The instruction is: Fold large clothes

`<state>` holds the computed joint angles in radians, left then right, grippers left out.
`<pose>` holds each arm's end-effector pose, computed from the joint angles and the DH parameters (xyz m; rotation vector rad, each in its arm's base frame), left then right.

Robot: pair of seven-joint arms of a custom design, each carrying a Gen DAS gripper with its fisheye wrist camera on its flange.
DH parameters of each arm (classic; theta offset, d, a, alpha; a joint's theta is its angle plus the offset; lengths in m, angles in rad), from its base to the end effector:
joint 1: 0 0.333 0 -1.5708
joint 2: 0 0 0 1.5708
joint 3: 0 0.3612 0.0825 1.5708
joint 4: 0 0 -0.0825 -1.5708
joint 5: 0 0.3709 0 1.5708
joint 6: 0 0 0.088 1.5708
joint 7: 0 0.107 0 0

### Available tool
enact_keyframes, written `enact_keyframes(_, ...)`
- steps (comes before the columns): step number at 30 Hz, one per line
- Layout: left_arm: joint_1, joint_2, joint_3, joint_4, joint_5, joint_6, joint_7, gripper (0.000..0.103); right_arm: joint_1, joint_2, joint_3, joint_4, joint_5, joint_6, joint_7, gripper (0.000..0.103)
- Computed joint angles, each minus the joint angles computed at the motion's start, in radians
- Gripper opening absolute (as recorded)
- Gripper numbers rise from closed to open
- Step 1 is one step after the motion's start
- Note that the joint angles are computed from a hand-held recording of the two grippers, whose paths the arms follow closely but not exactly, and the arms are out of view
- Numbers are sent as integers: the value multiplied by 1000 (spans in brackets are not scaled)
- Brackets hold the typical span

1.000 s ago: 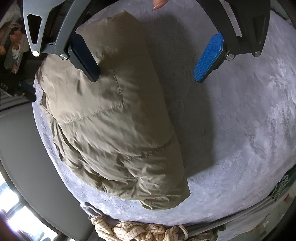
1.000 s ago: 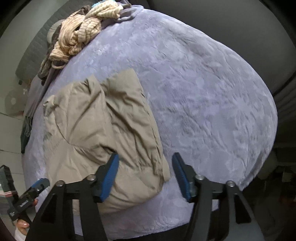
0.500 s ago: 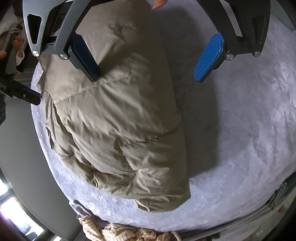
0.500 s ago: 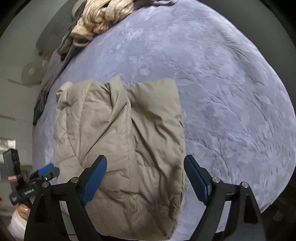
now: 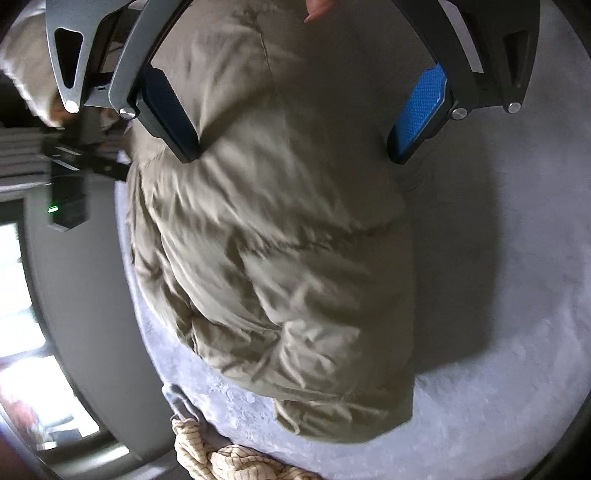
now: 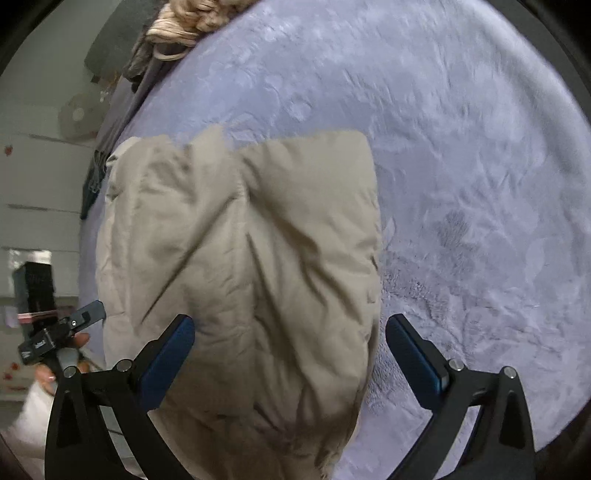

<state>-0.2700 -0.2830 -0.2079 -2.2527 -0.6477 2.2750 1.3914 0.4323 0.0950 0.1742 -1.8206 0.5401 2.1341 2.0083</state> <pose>0.4078 -0.2384 0.5599 1.9945 -1.8934 0.6860 0.4861 0.3594 0.5587 -1.8637 2.0126 0.6032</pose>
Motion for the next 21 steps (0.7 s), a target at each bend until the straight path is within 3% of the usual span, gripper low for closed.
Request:
enact_keyframes(8, 2, 83, 60, -39, -308, 18, 188, 102, -43, 44, 3, -76, 267, 94, -139, 103)
enact_keyframes(11, 16, 101, 56, -38, -366, 0, 233, 102, -69, 67, 20, -88, 476, 131, -275, 103)
enact_keyframes(13, 24, 111, 49, -32, -383, -8, 247, 102, -82, 88, 27, -72, 582, 108, -363, 103)
enact_keyframes(17, 27, 117, 30, -41, -398, 7, 249, 103, -76, 162, 23, 14, 456, 23, -354, 103)
enact_keyframes(21, 24, 145, 25, -40, -445, 17, 267, 103, -85, 205, 39, 43, 461, 31, -351, 103)
